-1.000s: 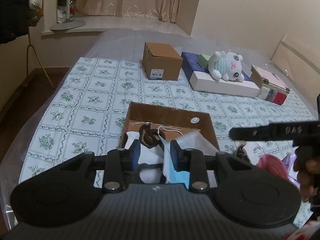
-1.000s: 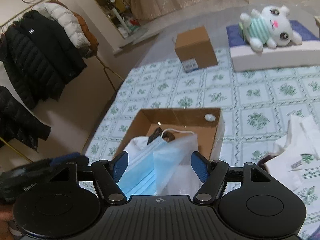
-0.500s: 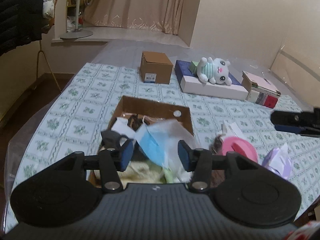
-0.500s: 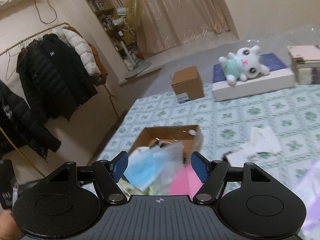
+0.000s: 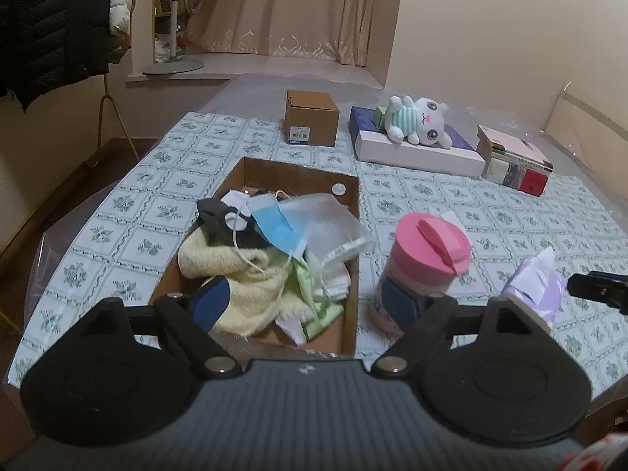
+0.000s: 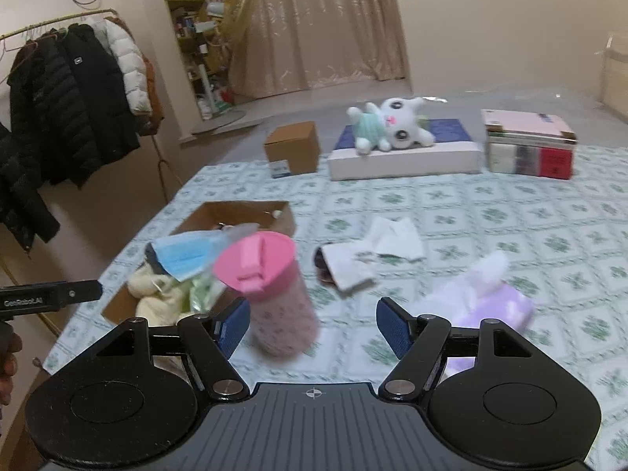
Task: Organize soft objects
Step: 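Withdraw both open tools from the box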
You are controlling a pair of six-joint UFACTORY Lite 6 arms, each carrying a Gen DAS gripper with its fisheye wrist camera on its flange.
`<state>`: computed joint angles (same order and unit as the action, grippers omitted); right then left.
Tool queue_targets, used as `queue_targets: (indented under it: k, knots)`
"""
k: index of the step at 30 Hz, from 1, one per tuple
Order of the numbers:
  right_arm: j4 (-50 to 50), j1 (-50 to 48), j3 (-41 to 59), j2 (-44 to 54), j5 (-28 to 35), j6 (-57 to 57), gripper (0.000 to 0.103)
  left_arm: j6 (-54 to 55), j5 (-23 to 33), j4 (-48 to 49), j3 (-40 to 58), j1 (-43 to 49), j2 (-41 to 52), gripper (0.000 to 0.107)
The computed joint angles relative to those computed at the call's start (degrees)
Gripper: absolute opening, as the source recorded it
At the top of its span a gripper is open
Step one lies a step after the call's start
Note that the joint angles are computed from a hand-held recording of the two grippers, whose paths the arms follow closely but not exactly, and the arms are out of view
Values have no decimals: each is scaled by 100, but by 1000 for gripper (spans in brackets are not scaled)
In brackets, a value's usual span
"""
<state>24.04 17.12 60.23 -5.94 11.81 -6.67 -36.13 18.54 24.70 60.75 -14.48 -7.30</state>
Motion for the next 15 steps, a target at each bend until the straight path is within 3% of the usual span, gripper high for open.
queue_targets:
  k: [4, 15]
  knots:
    - [589, -235, -580, -531, 45, -519, 71, -1091, 168, 872, -361, -405, -254, 88]
    - [1013, -801, -1181, -1301, 327, -984, 72, -1767, 264, 1330, -651, -938, -482, 88]
